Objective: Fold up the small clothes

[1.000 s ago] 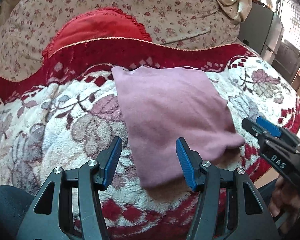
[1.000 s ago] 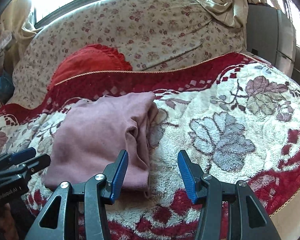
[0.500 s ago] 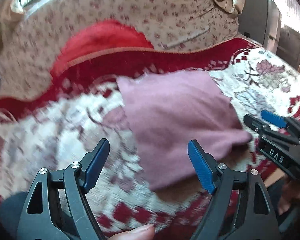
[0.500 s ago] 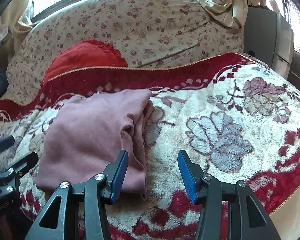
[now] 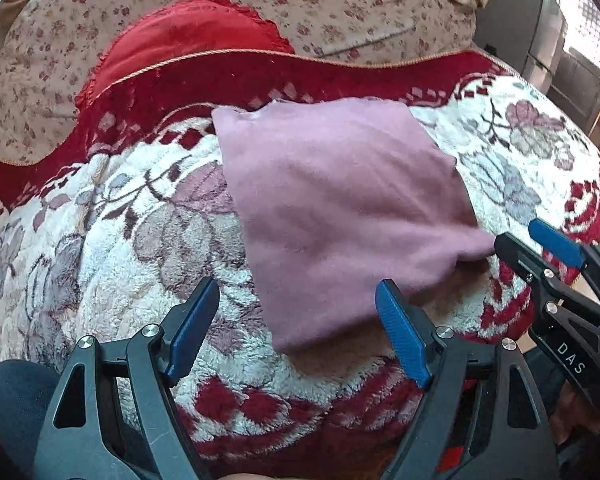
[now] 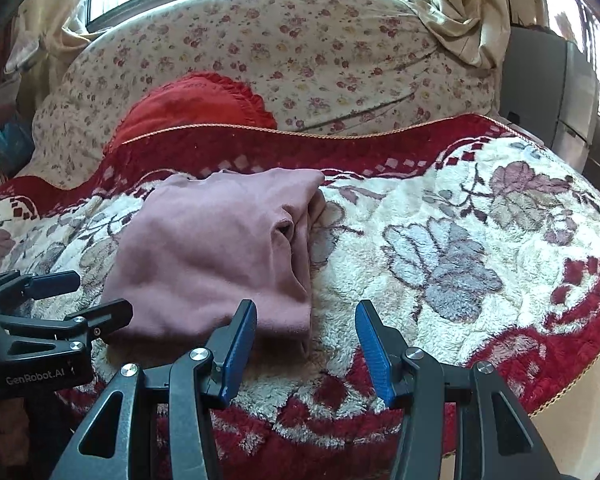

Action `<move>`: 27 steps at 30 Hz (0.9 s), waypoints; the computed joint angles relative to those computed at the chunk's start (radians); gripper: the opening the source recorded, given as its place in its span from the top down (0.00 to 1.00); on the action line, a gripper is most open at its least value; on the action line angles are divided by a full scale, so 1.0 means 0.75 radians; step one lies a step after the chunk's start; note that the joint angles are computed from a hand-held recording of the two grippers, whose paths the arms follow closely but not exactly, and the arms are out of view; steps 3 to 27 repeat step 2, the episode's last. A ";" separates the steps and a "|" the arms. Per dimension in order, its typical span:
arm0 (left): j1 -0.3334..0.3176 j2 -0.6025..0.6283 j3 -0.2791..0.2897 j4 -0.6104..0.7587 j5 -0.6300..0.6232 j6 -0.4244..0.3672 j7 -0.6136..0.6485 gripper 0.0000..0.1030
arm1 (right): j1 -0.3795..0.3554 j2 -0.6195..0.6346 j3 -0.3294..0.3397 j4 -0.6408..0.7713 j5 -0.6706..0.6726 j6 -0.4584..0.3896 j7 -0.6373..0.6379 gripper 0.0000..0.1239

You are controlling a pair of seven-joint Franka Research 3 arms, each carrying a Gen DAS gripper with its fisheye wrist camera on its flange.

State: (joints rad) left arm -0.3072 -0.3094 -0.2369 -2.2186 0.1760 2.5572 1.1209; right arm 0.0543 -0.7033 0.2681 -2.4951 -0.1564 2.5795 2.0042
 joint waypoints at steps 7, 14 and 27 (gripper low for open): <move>-0.004 0.002 0.012 0.001 -0.024 -0.004 0.007 0.22 | 0.004 0.010 -0.002 0.003 0.005 0.003 0.002 0.60; -0.004 0.002 0.012 0.001 -0.024 -0.004 0.007 0.22 | 0.004 0.010 -0.002 0.003 0.005 0.003 0.002 0.60; -0.004 0.002 0.012 0.001 -0.024 -0.004 0.007 0.22 | 0.004 0.010 -0.002 0.003 0.005 0.003 0.002 0.60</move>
